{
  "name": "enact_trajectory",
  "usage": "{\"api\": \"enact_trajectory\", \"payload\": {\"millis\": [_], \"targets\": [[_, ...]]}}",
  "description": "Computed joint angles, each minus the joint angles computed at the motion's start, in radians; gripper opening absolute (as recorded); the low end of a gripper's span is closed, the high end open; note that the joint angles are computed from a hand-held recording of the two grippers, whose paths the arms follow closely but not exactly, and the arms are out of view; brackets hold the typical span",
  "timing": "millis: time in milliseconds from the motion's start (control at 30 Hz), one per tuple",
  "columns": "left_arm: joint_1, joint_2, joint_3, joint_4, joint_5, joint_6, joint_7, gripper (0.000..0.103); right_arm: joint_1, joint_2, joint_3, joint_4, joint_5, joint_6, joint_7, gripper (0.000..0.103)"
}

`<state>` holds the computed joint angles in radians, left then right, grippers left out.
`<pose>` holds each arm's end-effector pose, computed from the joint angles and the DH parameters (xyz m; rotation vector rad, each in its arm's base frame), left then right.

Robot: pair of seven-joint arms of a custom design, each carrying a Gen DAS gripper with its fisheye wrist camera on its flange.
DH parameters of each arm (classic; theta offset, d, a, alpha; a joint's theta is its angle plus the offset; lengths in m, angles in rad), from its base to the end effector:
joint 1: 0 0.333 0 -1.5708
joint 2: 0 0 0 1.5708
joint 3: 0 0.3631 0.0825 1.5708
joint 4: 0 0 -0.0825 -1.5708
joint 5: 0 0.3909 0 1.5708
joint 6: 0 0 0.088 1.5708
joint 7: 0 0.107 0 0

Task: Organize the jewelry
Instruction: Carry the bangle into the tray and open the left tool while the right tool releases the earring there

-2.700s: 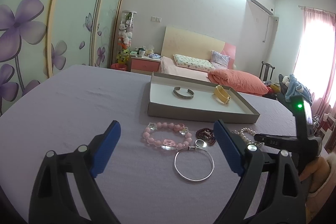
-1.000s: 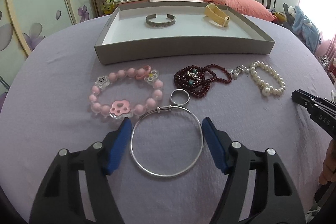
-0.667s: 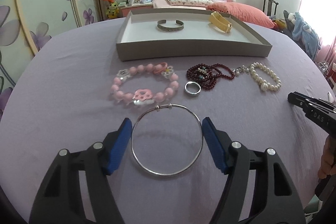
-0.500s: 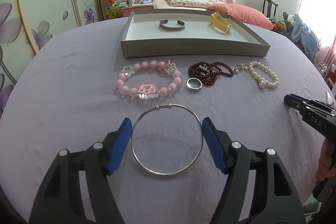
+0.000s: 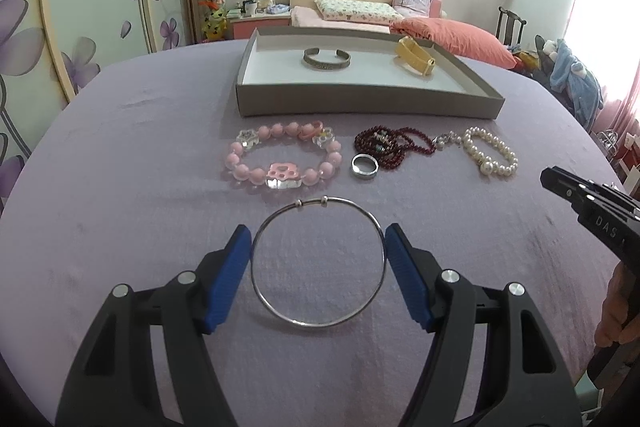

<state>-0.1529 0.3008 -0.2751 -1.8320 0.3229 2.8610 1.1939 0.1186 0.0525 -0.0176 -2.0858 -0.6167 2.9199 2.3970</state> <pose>0.6339 -0.2844 0.5014 -1.5668 2.0893 -0.8742 0.6003 0.0973 0.5271 -1.5697 1.8722 -0.7491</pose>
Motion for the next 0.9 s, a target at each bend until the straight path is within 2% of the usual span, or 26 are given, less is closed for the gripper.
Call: {"api": "enact_trajectory", "payload": {"millis": [433,633,733,900], "targets": [[-0.012,-0.041,0.027,-0.018,0.067,0.132,-0.079,0.067,-0.003,-0.016,-0.026,0.073,-0.367,0.044,0.32,0.015],[-0.081,-0.042,0.135,0.017,0.231,0.227,-0.254,0.067,-0.006,-0.009,-0.031,0.147,-0.572,0.049,0.502,0.015],[-0.165,-0.029,0.251,0.066,0.39,0.274,-0.408,0.067,-0.005,0.007,-0.032,0.191,-0.651,0.049,0.573,0.015],[-0.154,0.036,0.247,0.183,0.459,0.28,-0.471,0.067,0.0,0.065,-0.043,0.278,-0.67,0.071,0.591,0.015]]}}
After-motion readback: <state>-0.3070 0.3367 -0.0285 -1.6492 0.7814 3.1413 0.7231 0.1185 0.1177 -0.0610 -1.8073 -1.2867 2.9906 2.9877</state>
